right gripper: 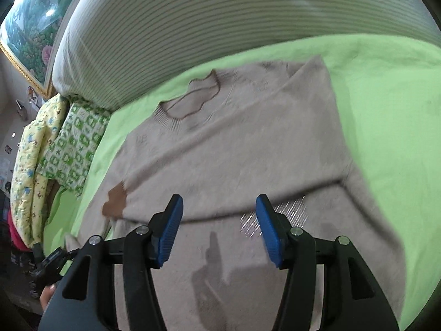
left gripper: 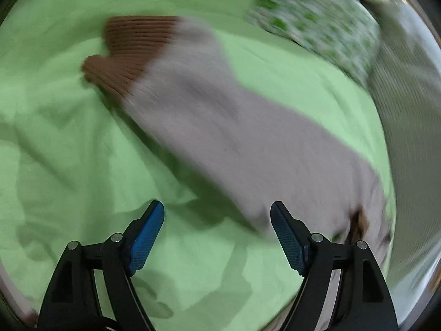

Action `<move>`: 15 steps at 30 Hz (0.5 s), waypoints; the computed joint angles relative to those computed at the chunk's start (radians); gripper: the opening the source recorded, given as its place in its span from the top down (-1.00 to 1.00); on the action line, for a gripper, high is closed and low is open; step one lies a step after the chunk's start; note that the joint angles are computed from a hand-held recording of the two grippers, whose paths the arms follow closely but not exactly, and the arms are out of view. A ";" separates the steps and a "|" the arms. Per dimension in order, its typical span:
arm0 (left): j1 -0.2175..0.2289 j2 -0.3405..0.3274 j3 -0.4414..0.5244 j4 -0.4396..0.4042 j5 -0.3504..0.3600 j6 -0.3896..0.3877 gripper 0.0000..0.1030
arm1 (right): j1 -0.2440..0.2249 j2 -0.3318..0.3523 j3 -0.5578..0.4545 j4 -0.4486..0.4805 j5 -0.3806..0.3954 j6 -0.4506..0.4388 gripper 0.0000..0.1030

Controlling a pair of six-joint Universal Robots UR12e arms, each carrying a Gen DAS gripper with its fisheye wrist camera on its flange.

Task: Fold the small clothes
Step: 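Grasp the other brown cuff with the left gripper and fold it across the body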

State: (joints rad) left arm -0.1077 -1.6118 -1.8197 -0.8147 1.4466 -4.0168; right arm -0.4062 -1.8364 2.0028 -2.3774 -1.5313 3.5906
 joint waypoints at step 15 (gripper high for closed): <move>-0.137 -0.135 0.238 0.254 -0.020 0.302 0.86 | -0.035 -0.081 0.033 -0.039 -0.057 0.065 -0.09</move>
